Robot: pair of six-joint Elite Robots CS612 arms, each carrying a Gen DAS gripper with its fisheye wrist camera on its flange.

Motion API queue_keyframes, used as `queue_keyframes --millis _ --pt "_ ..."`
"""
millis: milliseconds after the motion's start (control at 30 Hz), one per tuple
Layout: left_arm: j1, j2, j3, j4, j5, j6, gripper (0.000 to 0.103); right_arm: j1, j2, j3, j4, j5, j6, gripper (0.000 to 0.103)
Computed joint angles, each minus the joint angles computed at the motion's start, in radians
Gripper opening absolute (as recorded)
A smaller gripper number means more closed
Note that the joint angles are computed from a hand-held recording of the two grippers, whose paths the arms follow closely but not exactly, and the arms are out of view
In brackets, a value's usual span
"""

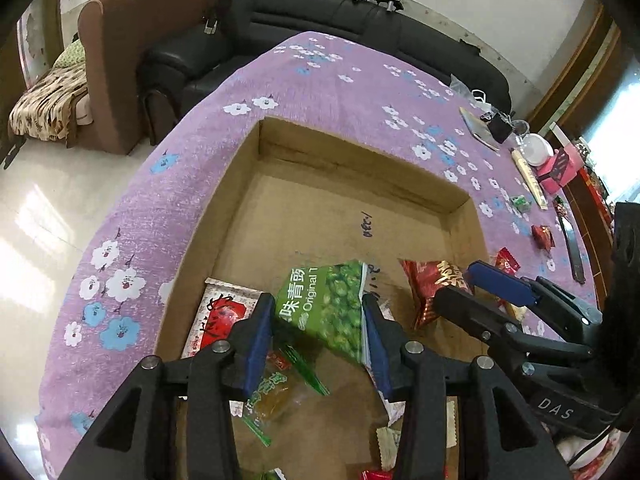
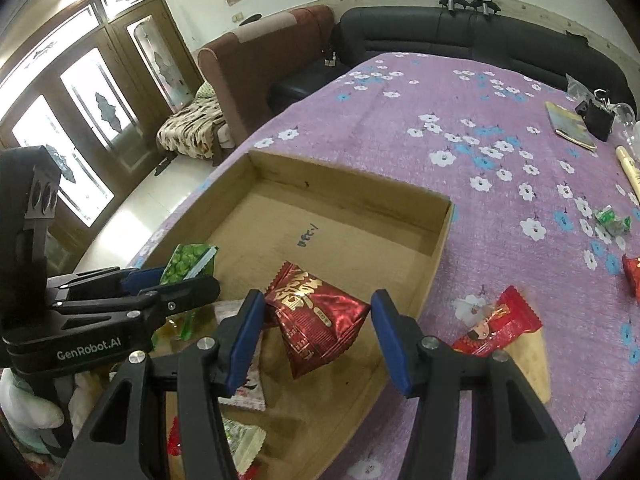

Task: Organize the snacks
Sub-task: 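Carry both snacks over the cardboard tray and open both tools to drop them, then move the right tool to the clear cake packet and grasp it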

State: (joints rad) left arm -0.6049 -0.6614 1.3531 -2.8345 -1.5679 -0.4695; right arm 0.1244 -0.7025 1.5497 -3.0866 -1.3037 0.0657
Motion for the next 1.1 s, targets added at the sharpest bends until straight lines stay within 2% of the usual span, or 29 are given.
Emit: queue_keyframes --millis 167,267,400,467,667,800,1000,1100 --pt "0.004 0.003 -0.005 -0.003 -0.010 -0.027 0.049 0.004 0.008 -0.007 -0.006 -0.010 0.000 0.055" --pt "0.010 -0.007 0.012 -0.042 -0.031 -0.056 0.052 0.006 0.003 0.001 -0.024 -0.012 -0.002 0.056" --pt "0.010 -0.033 0.055 -0.115 -0.021 -0.103 0.067 -0.001 -0.017 0.029 -0.068 0.003 0.013 0.057" --pt "0.010 -0.050 0.084 -0.166 -0.010 -0.132 0.070 -0.008 -0.033 0.052 -0.102 0.009 0.031 0.059" --pt "0.003 -0.091 0.163 -0.293 0.012 -0.199 0.080 -0.052 -0.083 0.146 -0.220 0.005 0.116 0.064" --pt "-0.010 -0.109 0.214 -0.366 0.045 -0.259 0.090 -0.088 -0.107 0.205 -0.265 -0.028 0.167 0.064" --pt "-0.023 -0.123 0.263 -0.458 0.059 -0.312 0.091 -0.130 -0.116 0.260 -0.264 -0.069 0.212 0.064" --pt "-0.021 -0.131 0.281 -0.490 0.068 -0.341 0.091 -0.137 -0.113 0.271 -0.260 -0.075 0.216 0.064"
